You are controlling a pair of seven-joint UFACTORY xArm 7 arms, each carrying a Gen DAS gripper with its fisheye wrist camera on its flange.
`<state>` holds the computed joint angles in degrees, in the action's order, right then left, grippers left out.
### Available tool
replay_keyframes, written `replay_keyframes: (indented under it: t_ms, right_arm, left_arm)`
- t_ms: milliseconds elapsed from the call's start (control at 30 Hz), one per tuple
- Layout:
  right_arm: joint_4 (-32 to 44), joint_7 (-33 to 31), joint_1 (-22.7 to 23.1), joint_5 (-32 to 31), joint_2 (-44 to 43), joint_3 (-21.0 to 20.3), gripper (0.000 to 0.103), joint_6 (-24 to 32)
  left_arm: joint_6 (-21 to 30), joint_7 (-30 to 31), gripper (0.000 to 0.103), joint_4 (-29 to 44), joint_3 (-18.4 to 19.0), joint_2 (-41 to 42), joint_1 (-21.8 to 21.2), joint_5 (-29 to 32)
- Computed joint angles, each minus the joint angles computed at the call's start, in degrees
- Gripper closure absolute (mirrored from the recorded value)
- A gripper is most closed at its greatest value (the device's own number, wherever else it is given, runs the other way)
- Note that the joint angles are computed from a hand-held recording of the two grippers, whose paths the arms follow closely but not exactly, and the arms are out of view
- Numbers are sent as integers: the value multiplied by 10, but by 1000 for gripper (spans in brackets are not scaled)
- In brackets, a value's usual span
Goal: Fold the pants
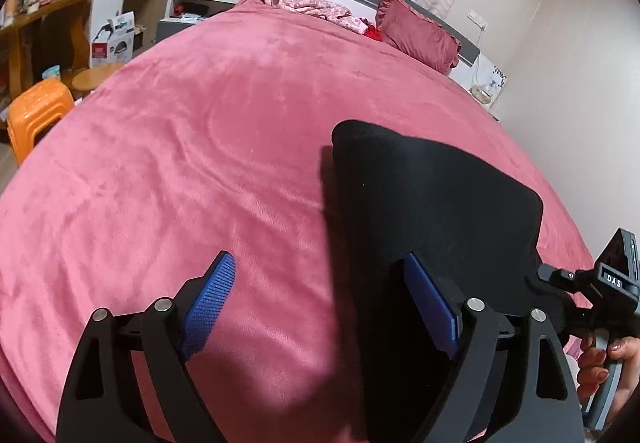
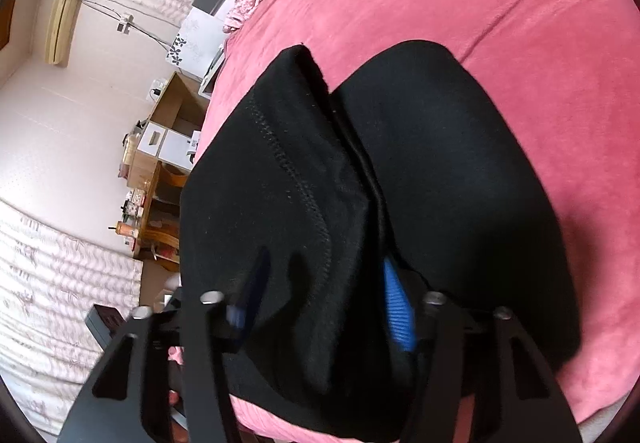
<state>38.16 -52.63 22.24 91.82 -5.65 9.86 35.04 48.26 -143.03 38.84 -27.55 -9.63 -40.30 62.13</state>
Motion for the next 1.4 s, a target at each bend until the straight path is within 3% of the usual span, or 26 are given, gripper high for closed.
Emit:
replay_keyframes:
  t_ms: [33, 67, 133, 333, 500, 700, 767, 833, 933, 967, 1000, 1100, 1233, 1333, 1400]
  right_arm:
    - [2, 2, 0, 1, 1, 0, 81, 2]
    - [0, -1, -3, 5, 1, -4, 83, 20]
    - [-8, -11, -11, 24, -15, -14, 86, 50]
    - [-34, -40, -39, 6, -112, -45, 89, 85]
    - [-49, -40, -52, -51, -147, -53, 89, 50]
    - [-64, -31, -43, -58, -69, -39, 88, -13]
    - [-69, -78, -42, -5, -53, -45, 87, -6]
    - [-74, -90, -46, 6, -65, -41, 81, -5]
    - [-80, -80, -41, -22, -96, -21, 68, -68]
    - [-78, -77, -36, -25, -104, -15, 59, -90]
    - [-79, -80, -30, -26, -114, -10, 57, -113]
    - [-78, -45, -8, -79, -131, 12, 57, -181]
    - [-77, 73, 9, -216, -118, 66, 58, -272]
    - [-83, 138, 10, -283, -101, 90, 58, -305]
    - [-73, 158, 12, -311, -83, 83, 57, -309]
  left_arm:
    - [3, 2, 17, 4, 0, 4, 0, -5]
    - [9, 5, 17, 10, 0, 10, -1, -11]
    - [13, 3, 17, 19, 0, 21, -4, -4]
    - [3, 26, 17, 53, 9, 50, -17, 48]
    - [3, 133, 17, 142, 33, 125, -40, 87]
    - [35, 271, 14, 210, 70, 196, -78, 30]
    - [32, 259, 14, 202, 82, 197, -91, 37]
    - [-6, 217, 14, 173, 90, 173, -90, 44]
    - [-62, 177, 14, 138, 90, 137, -74, 42]
    - [-68, 171, 14, 128, 87, 124, -70, 38]
    - [-58, 173, 14, 127, 81, 117, -68, 33]
    - [-14, 169, 14, 127, 64, 97, -65, 35]
    - [-15, 166, 14, 137, 55, 90, -52, 43]
    - [-23, 178, 14, 149, 55, 98, -45, 41]
    - [-28, 198, 14, 160, 58, 107, -42, 34]
